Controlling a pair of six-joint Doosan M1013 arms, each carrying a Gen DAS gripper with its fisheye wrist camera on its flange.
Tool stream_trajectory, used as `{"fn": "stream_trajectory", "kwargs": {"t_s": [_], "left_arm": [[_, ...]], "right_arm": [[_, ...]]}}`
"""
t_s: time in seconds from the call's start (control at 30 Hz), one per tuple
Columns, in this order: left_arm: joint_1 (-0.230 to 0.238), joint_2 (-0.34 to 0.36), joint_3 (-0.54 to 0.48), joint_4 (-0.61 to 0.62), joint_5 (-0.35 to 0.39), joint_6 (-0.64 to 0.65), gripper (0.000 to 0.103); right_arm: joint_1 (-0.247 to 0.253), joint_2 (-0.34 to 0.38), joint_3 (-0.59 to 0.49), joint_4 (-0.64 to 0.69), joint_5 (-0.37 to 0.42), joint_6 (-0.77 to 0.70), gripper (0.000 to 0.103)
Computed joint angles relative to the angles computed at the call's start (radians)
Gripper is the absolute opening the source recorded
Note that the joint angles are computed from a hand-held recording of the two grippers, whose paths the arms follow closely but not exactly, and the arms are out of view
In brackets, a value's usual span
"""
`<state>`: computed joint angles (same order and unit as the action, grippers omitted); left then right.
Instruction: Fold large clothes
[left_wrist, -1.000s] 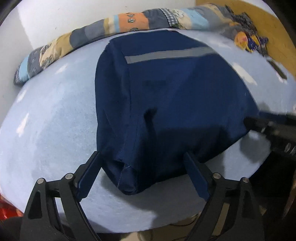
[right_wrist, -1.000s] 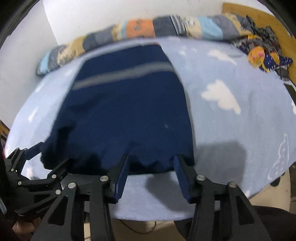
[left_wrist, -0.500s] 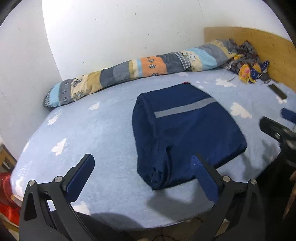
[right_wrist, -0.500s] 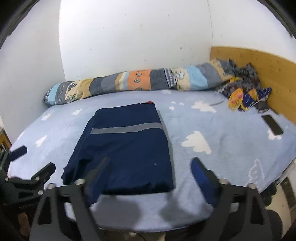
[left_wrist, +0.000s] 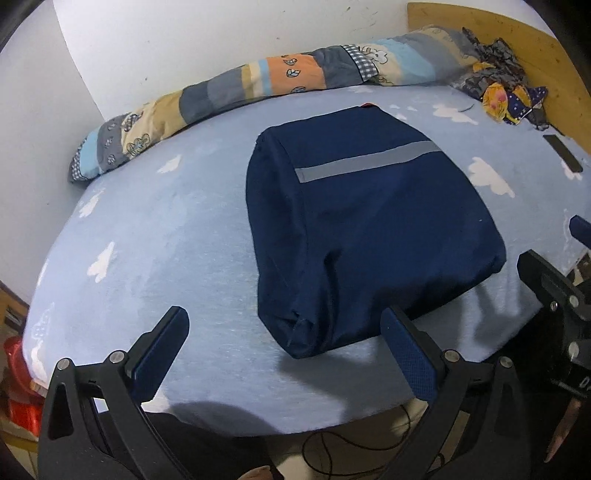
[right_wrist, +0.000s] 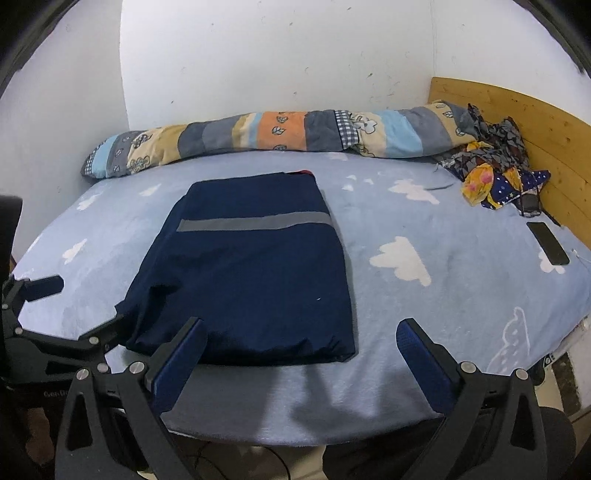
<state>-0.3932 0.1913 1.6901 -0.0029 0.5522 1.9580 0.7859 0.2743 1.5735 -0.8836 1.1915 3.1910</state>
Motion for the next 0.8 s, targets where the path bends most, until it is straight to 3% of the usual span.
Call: {"fn": "stream_trajectory", "kwargs": {"t_s": [0.8], "left_arm": [[0.006, 0.003, -0.012, -0.021, 0.048, 0.022, 0.103]], "right_arm": [[0.012, 0.028, -0.031, -0.003, 0.021, -0.08, 0.103]]}}
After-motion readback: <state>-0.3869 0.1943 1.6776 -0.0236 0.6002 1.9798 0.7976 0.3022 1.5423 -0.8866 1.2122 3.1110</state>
